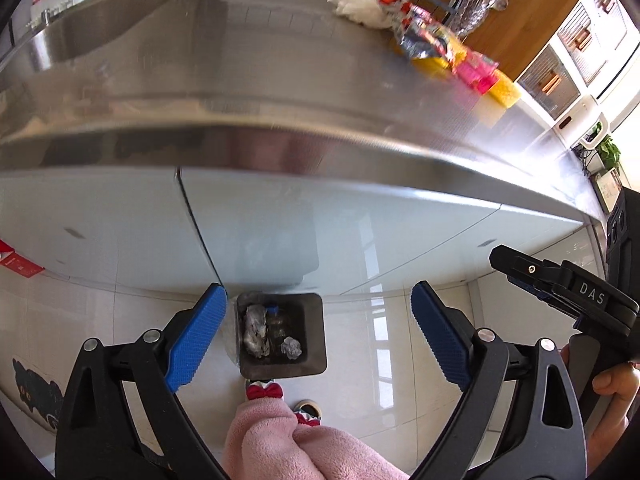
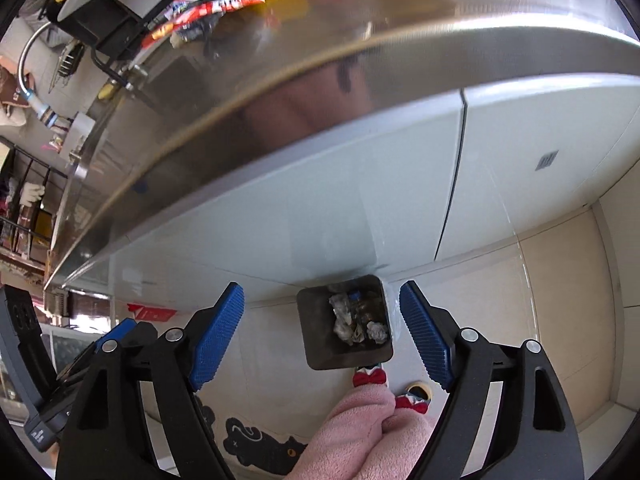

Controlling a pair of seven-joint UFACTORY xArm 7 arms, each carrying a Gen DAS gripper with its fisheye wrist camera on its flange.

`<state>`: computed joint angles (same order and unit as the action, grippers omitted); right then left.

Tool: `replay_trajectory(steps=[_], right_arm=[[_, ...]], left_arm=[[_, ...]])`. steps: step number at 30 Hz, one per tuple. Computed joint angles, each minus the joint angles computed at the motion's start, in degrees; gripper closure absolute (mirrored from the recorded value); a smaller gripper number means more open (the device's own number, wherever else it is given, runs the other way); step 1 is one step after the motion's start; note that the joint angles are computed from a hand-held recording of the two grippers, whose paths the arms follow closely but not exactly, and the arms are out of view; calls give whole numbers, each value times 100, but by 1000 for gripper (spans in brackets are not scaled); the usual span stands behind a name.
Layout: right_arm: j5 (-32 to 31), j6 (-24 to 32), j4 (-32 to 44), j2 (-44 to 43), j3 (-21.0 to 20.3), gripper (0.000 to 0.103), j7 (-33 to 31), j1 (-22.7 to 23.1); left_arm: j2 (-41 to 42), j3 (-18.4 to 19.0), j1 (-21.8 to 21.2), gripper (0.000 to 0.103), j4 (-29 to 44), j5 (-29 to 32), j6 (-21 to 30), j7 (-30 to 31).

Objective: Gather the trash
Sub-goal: 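Raise both tools back toward the snack wrappers on the counter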

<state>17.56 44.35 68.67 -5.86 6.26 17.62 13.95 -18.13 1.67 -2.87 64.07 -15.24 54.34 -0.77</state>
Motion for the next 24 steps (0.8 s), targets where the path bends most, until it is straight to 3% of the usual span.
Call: replay_trajectory(steps=[8, 18, 24], right_arm=[[-504, -48, 1155, 355, -110, 22, 218, -247], [-1136, 201, 2823, 1454, -144, 22, 701, -321], [-1085, 557, 3785, 2176, -147, 28, 467, -423]], left_arm=[[885, -16, -48, 14, 1632, -118, 170, 263], [2437, -194, 196, 15, 3813, -341, 571, 632], [3450, -396, 273, 29, 5212, -215, 1033, 419]])
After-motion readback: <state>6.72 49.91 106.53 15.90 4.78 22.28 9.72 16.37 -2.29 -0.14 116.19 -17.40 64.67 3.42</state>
